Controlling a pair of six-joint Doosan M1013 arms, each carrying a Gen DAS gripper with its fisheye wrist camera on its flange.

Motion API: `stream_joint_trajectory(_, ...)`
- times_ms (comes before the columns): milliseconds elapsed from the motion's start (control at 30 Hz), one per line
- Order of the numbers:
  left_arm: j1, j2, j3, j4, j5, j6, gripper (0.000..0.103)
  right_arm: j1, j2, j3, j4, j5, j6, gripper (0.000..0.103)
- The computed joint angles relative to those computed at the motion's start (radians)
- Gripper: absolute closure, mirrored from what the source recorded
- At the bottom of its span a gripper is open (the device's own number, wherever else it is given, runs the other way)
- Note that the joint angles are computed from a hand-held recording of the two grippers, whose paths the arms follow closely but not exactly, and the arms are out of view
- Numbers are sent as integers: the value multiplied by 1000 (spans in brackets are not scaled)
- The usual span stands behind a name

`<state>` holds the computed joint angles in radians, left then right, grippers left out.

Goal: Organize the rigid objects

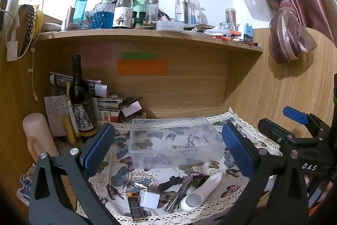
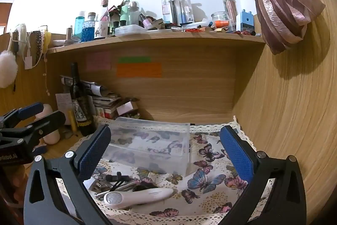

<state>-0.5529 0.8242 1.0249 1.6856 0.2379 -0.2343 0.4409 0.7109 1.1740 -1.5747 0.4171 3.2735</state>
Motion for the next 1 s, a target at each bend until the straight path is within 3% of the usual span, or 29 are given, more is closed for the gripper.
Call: stream_joint_trajectory(1000,4,8,-13,4,-11,-15,0,6,-9,2,-3,-5,24,0)
